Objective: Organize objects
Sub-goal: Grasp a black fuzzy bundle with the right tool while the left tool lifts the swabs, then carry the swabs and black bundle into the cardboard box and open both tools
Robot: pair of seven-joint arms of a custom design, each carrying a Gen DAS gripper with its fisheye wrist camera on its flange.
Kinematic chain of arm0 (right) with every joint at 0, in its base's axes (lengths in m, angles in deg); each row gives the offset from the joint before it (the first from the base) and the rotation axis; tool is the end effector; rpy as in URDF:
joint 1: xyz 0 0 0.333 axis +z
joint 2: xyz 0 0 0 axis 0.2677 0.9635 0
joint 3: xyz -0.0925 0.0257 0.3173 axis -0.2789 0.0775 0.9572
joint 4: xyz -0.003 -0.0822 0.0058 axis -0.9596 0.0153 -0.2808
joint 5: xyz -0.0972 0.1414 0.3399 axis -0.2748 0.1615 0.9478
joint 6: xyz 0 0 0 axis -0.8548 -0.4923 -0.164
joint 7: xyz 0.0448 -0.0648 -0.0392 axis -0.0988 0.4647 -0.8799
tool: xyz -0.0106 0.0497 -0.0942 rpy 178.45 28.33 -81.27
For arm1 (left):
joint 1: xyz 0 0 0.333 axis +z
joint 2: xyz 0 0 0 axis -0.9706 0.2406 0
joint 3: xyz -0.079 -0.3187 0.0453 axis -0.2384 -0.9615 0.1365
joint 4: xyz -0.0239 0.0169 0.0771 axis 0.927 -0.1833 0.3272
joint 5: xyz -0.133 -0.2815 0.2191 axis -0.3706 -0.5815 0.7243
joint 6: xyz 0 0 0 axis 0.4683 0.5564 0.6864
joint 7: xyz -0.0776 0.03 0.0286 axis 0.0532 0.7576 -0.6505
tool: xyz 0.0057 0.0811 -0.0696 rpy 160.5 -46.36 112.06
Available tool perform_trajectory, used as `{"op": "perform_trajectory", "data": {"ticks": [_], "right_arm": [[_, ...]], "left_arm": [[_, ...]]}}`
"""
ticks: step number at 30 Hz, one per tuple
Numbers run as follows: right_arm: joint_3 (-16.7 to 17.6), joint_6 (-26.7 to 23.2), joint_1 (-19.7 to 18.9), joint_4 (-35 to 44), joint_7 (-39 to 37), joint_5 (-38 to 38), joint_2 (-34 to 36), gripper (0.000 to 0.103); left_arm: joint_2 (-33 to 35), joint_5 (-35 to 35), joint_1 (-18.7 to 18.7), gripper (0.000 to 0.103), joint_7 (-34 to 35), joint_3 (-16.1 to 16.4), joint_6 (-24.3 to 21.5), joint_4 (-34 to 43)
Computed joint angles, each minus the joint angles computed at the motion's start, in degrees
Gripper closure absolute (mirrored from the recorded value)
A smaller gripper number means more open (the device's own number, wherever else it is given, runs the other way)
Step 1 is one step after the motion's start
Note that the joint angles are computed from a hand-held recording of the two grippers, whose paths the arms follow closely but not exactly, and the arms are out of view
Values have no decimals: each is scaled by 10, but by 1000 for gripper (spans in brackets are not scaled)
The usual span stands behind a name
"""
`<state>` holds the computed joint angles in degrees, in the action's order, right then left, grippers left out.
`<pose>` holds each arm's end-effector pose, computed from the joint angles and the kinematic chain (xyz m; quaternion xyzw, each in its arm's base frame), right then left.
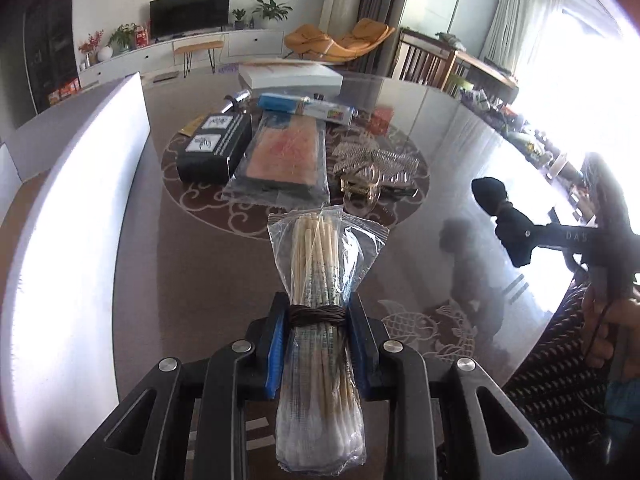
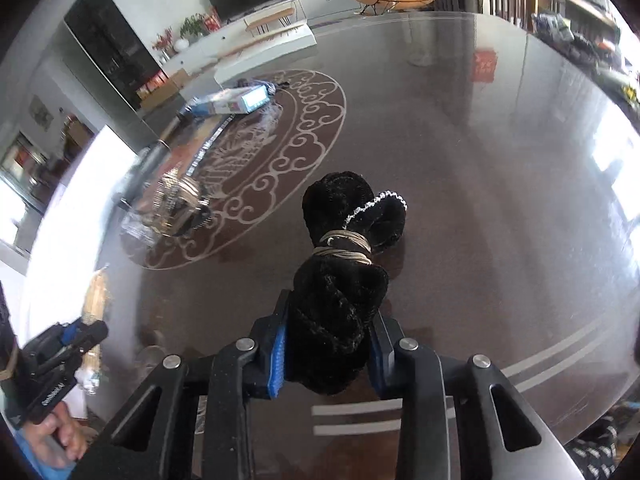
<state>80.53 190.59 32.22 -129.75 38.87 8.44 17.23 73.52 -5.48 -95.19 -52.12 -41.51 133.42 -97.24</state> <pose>0.5218 0.1911 0.4477 -0.7816 0.5498 0.0174 0.2942 0.3456 -0.3429 0.4179 -0.7268 0.6002 -0.2738 0.1914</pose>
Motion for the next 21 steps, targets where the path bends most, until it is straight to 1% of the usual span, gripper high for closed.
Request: {"op": "perform_trajectory", "data": {"ticks": [2, 3, 6, 8, 10, 13, 17, 20, 21], "right_arm": [[-4, -37, -3, -3, -42, 67, -19, 70], [-5, -47, -1, -3, -47, 81, -26, 70], [-1, -71, 13, 4, -54, 101, -45, 70], [9, -84, 32, 20, -59, 110, -49, 70], [19, -97, 51, 40, -64, 111, -49, 70], [41, -123, 87, 84, -77, 121, -33, 70], [79, -161, 136, 174, -74, 115, 22, 70], [105, -159, 169, 223, -58, 79, 61, 70], [112, -154, 181, 239, -50, 59, 77, 70]], "left_arm": [[-34, 7, 3, 75, -19, 0, 13, -15], [-52, 5, 7, 75, -22, -2, 16, -23], [-122, -21, 18, 75, -25, -8, 20, -56], [-175, -43, 24, 75, -22, -9, 16, -84], [-233, -85, 16, 75, 4, 3, -3, -114], [-325, -149, 3, 75, 46, 18, -72, -155], [-435, -215, 5, 75, 100, 22, -209, -198], [-502, -258, 14, 75, 129, 16, -298, -231], [-515, -271, 18, 75, 138, 13, -317, -241]]}}
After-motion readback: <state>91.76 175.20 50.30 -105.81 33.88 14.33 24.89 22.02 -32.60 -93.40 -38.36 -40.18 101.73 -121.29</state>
